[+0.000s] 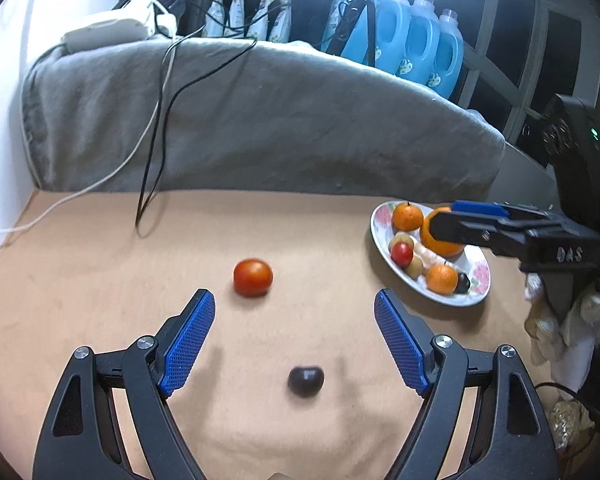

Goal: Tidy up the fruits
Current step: 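Move the left tool to the dark plum while the right tool reaches the tomato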

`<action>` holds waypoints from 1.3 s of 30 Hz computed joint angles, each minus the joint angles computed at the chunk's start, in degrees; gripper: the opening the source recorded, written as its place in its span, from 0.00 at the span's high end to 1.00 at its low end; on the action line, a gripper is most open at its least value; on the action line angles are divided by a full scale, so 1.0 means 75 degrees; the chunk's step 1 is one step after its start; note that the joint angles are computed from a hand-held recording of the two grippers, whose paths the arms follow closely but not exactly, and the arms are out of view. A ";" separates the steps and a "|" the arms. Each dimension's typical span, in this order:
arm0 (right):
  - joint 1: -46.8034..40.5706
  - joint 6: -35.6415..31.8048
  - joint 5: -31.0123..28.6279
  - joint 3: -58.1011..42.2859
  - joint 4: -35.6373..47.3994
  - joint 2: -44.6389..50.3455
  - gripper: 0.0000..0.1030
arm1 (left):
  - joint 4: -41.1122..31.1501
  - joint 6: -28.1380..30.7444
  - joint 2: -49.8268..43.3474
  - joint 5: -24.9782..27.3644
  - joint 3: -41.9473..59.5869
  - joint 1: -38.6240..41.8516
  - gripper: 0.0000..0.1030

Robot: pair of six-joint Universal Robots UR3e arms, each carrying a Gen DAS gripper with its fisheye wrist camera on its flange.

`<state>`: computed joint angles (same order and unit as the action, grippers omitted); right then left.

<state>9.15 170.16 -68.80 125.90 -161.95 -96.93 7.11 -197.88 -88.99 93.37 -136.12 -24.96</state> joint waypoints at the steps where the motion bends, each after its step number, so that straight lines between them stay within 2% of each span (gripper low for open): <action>1: 0.0051 0.0014 0.0030 -0.0095 0.0020 0.0129 0.11 | 0.0049 -0.0006 0.0009 -0.0014 -0.0075 -0.0008 0.21; 15: 0.0935 0.0351 0.0316 -0.1906 0.0683 0.2168 0.11 | 0.0367 0.0107 -0.0049 -0.0785 -0.0792 0.0234 0.39; 18: 0.1098 0.0378 0.0408 -0.2371 0.0966 0.2600 0.22 | 0.0426 0.0140 -0.0140 -0.0924 -0.0868 0.0280 0.44; 24: 0.1287 0.0540 0.0578 -0.2998 0.1264 0.3220 0.27 | 0.0539 0.0199 -0.0333 -0.1175 -0.0928 0.0383 0.54; 30: 0.1451 0.0794 0.0634 -0.3491 0.1360 0.3725 0.28 | 0.0556 0.0221 -0.0574 -0.1389 -0.0829 0.0504 0.58; 33: 0.1512 0.0901 0.0708 -0.3843 0.1526 0.4042 0.43 | 0.0521 0.0253 -0.0590 -0.1482 -0.0838 0.0577 0.61; 39: 0.1647 0.1061 0.0715 -0.4352 0.1649 0.4502 0.45 | 0.0578 0.0230 -0.0738 -0.1483 -0.0784 0.0517 0.66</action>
<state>21.50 178.11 -63.44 93.26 -149.58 -63.16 11.44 -196.16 -94.52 82.25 -142.00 -21.08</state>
